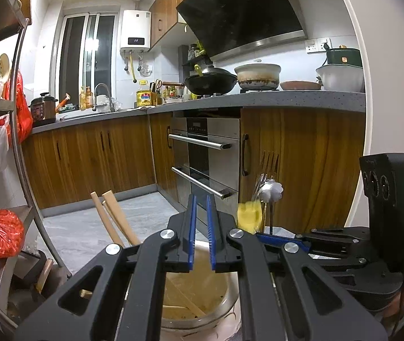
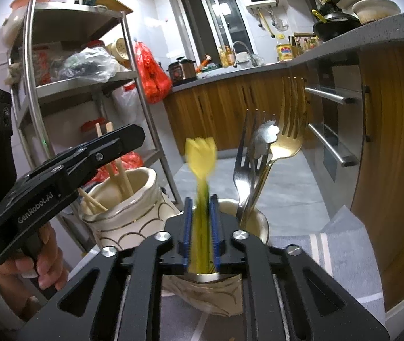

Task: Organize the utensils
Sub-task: 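Carry the chopstick and yellow tongs over the holder and lower them inside, then open both tools and withdraw from the holder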

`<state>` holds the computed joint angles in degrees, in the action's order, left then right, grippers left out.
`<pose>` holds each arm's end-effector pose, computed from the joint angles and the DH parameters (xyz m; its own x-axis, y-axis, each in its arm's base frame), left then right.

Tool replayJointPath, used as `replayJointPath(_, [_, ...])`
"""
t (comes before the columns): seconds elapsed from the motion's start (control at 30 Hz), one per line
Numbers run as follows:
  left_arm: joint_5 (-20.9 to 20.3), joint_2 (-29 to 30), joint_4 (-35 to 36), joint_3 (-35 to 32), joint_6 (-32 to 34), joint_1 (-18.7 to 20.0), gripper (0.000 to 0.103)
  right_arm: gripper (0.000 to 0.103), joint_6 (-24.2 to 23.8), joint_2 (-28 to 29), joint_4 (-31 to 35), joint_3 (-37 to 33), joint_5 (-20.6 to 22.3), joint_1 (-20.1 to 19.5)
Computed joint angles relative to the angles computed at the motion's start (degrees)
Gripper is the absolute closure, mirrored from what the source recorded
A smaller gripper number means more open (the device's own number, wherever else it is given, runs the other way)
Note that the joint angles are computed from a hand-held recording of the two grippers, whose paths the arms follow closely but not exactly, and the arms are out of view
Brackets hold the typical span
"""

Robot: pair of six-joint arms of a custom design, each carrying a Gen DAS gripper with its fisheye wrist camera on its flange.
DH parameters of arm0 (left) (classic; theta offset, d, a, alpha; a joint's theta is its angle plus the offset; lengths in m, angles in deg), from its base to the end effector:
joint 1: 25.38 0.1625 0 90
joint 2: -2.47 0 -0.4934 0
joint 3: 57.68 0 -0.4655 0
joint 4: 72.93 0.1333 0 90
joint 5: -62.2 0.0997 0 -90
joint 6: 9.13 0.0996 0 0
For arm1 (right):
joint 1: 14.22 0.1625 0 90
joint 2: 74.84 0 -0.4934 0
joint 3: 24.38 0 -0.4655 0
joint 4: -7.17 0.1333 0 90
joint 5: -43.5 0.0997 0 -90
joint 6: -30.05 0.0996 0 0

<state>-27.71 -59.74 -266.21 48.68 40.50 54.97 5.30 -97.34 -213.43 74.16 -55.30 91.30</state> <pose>0.0141 -0.7131 0.3092 -0.5732 0.4931 -0.6545 0.8070 0.2009 -0.5553 0.3027 -0.6488 -0.0763 -0.8301 -0.3650 0.4217 -0.5535 0.4470 -0.7027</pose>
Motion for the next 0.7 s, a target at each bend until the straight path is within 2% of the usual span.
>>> replayJointPath(0.17, [0.37,-0.04,0.54,-0.13,-0.26,-0.16,0.089,0.080,-0.34,-0.66,-0.72,0.90,-0.56,0.31])
replayJointPath(0.3, [-0.81,-0.32,0.24,0.04,-0.06,-0.24,0.082,0.068,-1.11,-1.90,-3.17,2.94,-1.05,1.08])
replayJointPath(0.43, [-1.54,-1.15,-0.62,0.89,0.39,-0.91,0.073,0.056,-2.56,-2.94,-6.88,5.18,-3.49,2.35])
replayJointPath(0.5, [-1.94,-1.86,-1.35,1.66,0.41,-1.29,0.063,0.035,-3.38,-3.21,-9.06,6.08,-4.97,2.87])
replayJointPath(0.53, [-2.26,-2.30,-1.63,2.08,0.19,-1.48,0.059,0.031,-3.79,-3.42,-10.67,6.84,-5.57,3.11])
replayJointPath(0.6, [-2.65,-3.19,-2.51,3.10,-0.38,-1.90,0.040,0.017,-3.83,-3.89,-12.10,7.97,-6.14,3.34])
replayJointPath(0.7, [-2.50,-4.47,-4.03,4.64,-1.26,-2.66,0.021,0.008,-3.66,-4.60,-13.04,9.38,-7.33,3.63])
